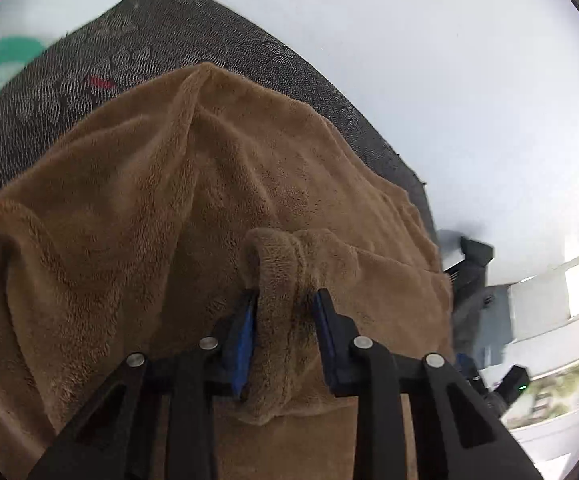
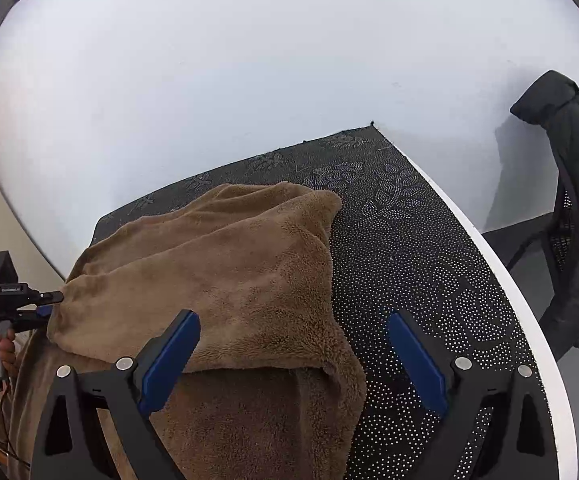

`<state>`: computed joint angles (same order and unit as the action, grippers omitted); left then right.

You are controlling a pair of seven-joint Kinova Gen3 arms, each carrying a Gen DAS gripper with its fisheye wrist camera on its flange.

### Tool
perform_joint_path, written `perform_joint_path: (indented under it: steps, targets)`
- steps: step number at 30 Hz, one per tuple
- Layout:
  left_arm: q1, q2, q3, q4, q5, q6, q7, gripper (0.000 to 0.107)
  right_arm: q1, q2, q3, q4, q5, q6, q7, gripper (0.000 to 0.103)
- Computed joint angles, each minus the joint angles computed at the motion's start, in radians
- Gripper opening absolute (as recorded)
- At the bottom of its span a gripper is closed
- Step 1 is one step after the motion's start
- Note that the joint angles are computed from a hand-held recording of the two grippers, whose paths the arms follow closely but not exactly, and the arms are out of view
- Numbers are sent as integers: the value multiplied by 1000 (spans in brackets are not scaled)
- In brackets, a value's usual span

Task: Fold clothes
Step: 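Grasp the blanket fold with the left gripper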

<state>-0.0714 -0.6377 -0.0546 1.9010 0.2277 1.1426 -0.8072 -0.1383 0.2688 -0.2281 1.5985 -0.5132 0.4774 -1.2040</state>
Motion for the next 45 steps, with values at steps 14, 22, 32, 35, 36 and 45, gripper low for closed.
perform_joint_path:
  steps: [14, 22, 32, 35, 36, 45]
  targets:
    - [19, 42, 42, -69, -13, 16, 3, 73, -101, -45, 31, -19, 121, 28, 15, 97]
    - [2, -53, -34, 25, 3, -7, 21, 75, -187, -60, -95, -67, 122, 72, 298, 97]
    - [52, -206, -165, 172, 89, -165, -26, 78, -531, 62, -72, -122, 471, -25, 405, 97]
    - [73, -240, -204, 201, 104, -189, -42, 78, -593, 121, -53, -195, 528, 18, 393, 94]
    - [81, -253, -219, 212, 110, -199, -48, 78, -614, 140, -42, -222, 548, 33, 384, 88]
    - [136, -307, -275, 248, 132, -241, -83, 78, -649, 307, 16, -479, 541, 269, 255, 30]
